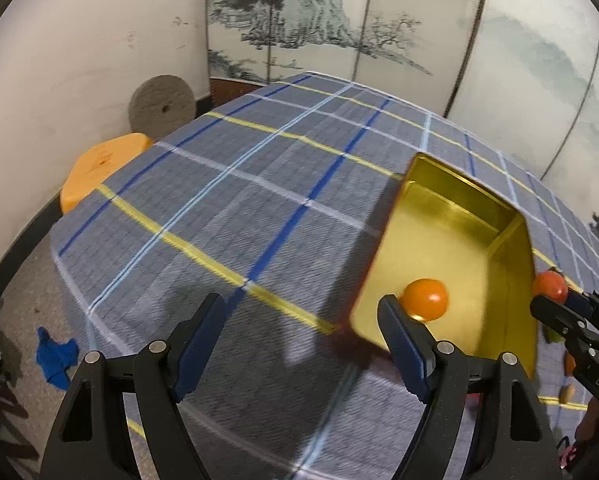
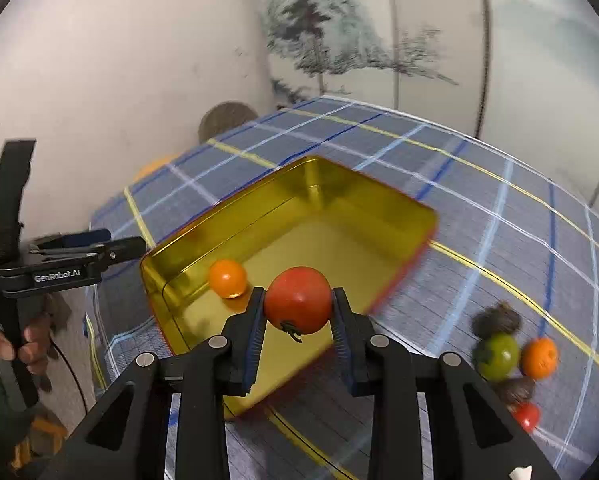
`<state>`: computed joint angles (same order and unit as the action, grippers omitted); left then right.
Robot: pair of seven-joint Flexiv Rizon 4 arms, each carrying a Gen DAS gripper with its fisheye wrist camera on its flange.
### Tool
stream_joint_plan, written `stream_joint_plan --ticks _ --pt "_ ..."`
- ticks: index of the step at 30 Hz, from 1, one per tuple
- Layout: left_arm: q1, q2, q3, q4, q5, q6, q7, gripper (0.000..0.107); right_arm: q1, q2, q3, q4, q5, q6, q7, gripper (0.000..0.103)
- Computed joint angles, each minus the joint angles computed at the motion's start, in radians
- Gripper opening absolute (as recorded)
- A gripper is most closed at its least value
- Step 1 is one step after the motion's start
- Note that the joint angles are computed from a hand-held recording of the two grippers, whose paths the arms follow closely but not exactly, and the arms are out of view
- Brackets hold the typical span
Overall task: Organize fruits
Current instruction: 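Carry the red tomato into the tin and open the right gripper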
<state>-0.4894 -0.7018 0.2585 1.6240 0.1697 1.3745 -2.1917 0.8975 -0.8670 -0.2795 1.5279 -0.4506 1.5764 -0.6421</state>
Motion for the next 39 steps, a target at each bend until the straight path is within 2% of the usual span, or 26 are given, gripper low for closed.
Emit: stream_joint_plan --ticks 5,11,30,39 --pt "-0.002 0.009 0.016 0.021 0.008 -0.013 -0.022 0.079 -0.080 -0.066 0.142 -0.142 -0.042 -0.128 -0.087 0.029" --pt "0.003 0.022 0.018 0.041 0.028 -0.017 -0.038 0.079 -0.122 -0.114 0.229 -0.242 -0.059 -0.259 -0.160 0.029" --pt "0.040 0.035 -0.026 0.098 -0.016 0.023 -0.001 0.079 -0.135 -0.154 0.270 -0.302 -0.033 -0.334 -0.214 0.030" --pt "0.039 0.030 -0.041 0.097 -0.042 0.028 0.034 0.079 -0.124 -0.155 0.251 -0.301 -0.037 -0.335 -0.195 0.031"
